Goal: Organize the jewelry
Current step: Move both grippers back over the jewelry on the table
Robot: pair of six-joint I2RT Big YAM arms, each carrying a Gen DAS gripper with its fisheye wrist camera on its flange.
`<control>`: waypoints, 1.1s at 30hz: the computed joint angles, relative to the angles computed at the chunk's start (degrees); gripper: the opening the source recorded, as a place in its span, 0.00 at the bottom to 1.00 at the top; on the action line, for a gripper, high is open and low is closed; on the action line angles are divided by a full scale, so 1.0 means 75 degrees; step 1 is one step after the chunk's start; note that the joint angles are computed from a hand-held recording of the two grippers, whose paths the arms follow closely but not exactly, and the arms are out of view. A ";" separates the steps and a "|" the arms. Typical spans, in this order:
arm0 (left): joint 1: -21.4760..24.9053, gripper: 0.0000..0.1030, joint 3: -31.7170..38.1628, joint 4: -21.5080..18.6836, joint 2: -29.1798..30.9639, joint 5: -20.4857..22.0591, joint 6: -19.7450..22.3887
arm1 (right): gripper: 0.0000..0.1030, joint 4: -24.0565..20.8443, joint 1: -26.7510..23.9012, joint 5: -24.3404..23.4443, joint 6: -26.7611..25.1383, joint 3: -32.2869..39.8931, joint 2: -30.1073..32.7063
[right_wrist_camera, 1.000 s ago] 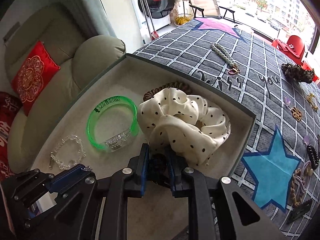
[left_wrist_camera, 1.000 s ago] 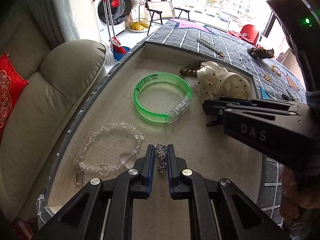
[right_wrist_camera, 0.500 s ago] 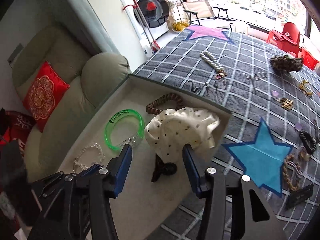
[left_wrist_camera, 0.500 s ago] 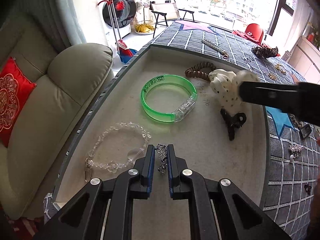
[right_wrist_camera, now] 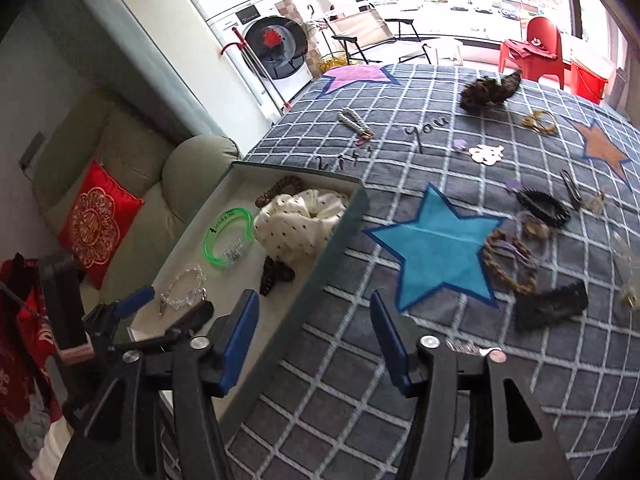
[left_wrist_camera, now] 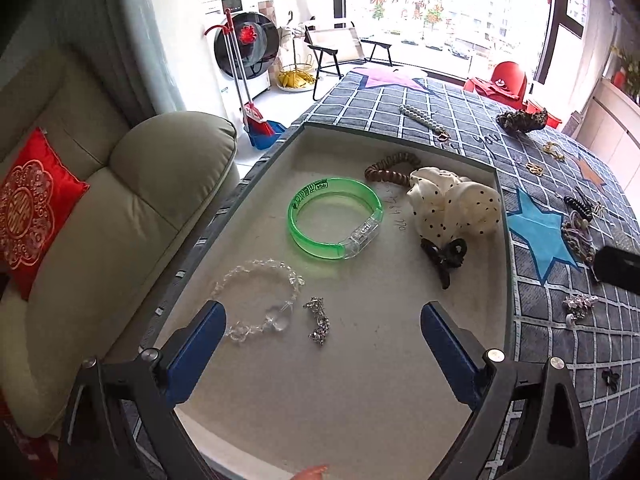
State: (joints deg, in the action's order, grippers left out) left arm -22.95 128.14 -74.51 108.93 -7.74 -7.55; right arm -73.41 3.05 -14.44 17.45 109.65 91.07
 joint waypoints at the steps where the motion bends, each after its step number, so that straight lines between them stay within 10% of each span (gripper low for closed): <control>1: -0.0014 0.98 -0.0063 0.0020 -0.0070 -0.0020 -0.0017 | 0.65 0.0039 -0.0040 -0.0004 0.0022 -0.0175 -0.0143; 14: -0.0613 1.00 -0.0978 0.0272 -0.1091 0.0103 0.0002 | 1.00 0.0560 -0.0849 -0.0213 0.0483 -0.2168 -0.1776; 33: -0.1751 1.00 -0.0968 0.0081 -0.1021 0.0043 -0.0051 | 1.00 0.0170 -0.1692 0.0452 -0.0507 -0.3619 -0.3043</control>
